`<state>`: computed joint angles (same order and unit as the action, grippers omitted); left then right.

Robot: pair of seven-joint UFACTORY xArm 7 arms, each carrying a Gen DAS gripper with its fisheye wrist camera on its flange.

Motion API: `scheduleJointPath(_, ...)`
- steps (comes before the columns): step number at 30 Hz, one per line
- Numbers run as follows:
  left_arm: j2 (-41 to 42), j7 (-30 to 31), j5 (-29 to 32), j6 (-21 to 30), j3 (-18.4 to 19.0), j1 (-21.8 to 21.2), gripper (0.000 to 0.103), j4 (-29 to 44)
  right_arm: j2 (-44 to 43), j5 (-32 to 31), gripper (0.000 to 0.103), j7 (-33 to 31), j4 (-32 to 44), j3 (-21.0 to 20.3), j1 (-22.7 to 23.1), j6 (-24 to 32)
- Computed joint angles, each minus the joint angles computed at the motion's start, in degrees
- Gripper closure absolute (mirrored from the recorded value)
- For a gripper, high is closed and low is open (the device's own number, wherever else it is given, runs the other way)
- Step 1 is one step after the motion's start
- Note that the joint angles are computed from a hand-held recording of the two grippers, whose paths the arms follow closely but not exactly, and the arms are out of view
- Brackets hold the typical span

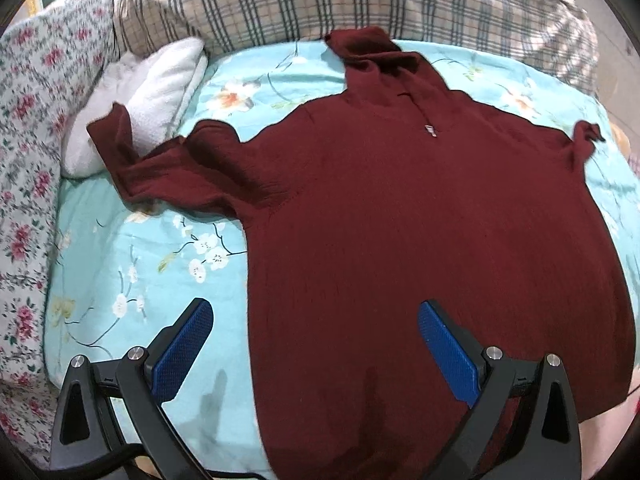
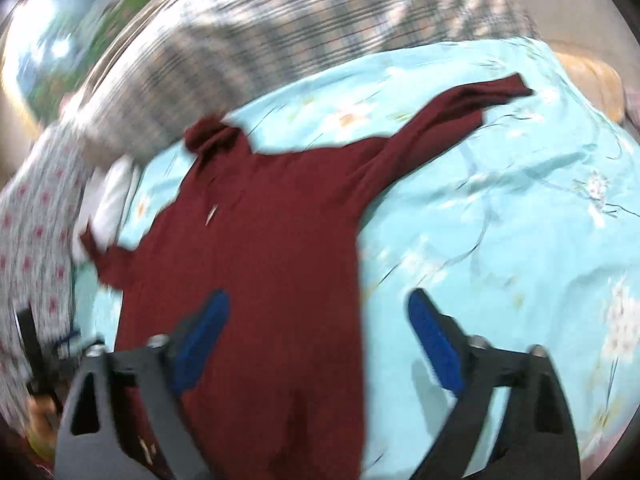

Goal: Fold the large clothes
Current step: 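Grasp the sweater sleeve cuff with the right tool and lift it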

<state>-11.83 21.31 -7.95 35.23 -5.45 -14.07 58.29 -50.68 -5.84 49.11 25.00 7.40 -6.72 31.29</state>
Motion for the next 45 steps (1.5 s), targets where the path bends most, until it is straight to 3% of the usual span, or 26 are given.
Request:
scheduleJointPath(6, 7.3, -4.2, 3.3, 3.2, -1.5, 0.1, 0.001, 6.6, 8.1, -0.9, 0.046, -4.8, 1.7, -9.6, -9.9, -10.5)
scheduleJointPath(10, 10.8, -8.4, 8.3, 2.7, -2.8, -0.9, 0.001, 8.6, 18.2, 3.3, 0.06, -9.6, 5.9, -16.3, -11.5, -18.6)
scheduleJointPath(13, 13.9, -8.7, 8.0, 4.8, -3.2, -2.0, 0.001, 11.5, 27.4, 10.0, 0.062, -15.4, 11.3, -24.8, -8.0, -24.4)
scheduleJointPath(15, 15.5, -10.0, 8.9, 5.1, -3.5, -2.8, 0.001, 12.8, 32.4, 13.4, 0.062, -18.4, 15.1, -28.2, -6.6, -25.8)
scheduleJointPath(18, 17.3, -11.5, 10.6, 4.8, -3.7, -4.0, 0.001, 14.2, 39.5, 24.2, 0.062, -26.5, 21.1, -37.5, 0.2, -27.7)
scheduleJointPath(21, 18.6, -12.4, 11.9, 4.7, -3.7, -4.9, 0.001, 15.0, 46.2, 31.1, 0.062, -30.0, 26.5, -39.8, -0.3, -25.1)
scheduleJointPath(22, 18.9, -12.6, 12.4, 4.7, -3.7, -5.1, 0.001, 15.2, 47.7, 36.2, 0.062, -34.2, 27.7, -40.5, 0.2, -25.2)
scheduleJointPath(23, 19.3, -12.8, 12.7, 4.9, -3.7, -5.4, 0.001, 15.3, 49.6, 40.8, 0.062, -38.2, 29.4, -40.8, 0.2, -25.0)
scheduleJointPath(27, 20.3, -12.7, 13.0, 6.0, -3.8, -6.0, 0.001, 15.9, 53.4, 49.7, 0.1, -46.2, 33.0, -38.1, -3.2, -23.9)
scheduleJointPath(29, 20.5, -12.3, 12.3, 6.1, -3.9, -6.1, 0.001, 16.0, 53.1, 53.5, 0.1, -51.3, 33.6, -35.7, -4.7, -24.8)
scheduleJointPath(32, 20.0, -11.2, 10.9, 6.0, -4.0, -5.9, 0.001, 15.7, 50.5, 65.4, 0.101, -65.8, 34.0, -31.3, -6.0, -24.7)
scheduleJointPath(37, 17.9, -9.5, 7.8, 4.3, -4.1, -5.4, 0.001, 13.4, 45.5, 70.9, 0.102, -79.3, 35.1, -25.1, -5.2, -21.2)
scheduleJointPath(45, 14.8, -5.1, 1.8, 3.8, -3.0, -3.0, 0.001, 11.8, 45.6, 70.6, 0.103, -84.7, 41.8, -15.8, 0.5, -9.5)
